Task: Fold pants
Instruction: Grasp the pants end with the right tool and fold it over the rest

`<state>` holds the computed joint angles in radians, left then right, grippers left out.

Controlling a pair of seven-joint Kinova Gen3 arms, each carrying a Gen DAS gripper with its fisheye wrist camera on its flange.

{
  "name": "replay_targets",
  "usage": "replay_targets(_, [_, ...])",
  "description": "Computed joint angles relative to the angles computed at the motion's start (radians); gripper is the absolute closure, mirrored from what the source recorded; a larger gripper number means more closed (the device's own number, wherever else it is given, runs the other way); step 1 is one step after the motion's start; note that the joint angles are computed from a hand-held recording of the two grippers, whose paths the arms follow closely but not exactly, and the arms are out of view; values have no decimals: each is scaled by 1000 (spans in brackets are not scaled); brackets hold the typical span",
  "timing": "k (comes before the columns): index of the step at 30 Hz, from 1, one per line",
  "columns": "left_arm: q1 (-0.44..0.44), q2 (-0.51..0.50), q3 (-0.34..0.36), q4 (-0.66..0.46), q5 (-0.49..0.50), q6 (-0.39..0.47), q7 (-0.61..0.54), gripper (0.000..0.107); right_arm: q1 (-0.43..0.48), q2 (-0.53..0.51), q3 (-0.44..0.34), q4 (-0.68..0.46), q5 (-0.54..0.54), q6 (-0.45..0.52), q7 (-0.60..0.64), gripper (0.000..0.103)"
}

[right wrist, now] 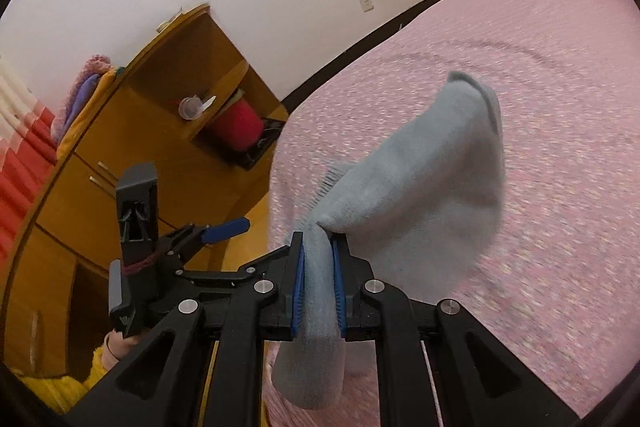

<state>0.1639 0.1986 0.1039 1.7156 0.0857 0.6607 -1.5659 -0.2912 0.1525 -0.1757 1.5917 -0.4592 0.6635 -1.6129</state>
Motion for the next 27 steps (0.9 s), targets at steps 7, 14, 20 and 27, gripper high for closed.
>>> replay_targets(7, [-27,28,-23,-52,-19,28,3,22,-36,123,-22,-105,24,6,-25,89])
replay_targets(14, [-41,59,-39,-77,-47,34,24,22,-88,222,-8,-193,126,31,-120,85])
replay_targets(20, [-66,63,-34,-67,-25,39,8,22,-63,222,-35,-195,98,47,-119,77])
replay_targets(27, [-82,29,-29,-45,4,32,-13,22,-96,88,9,-61,185,-40,-206,69])
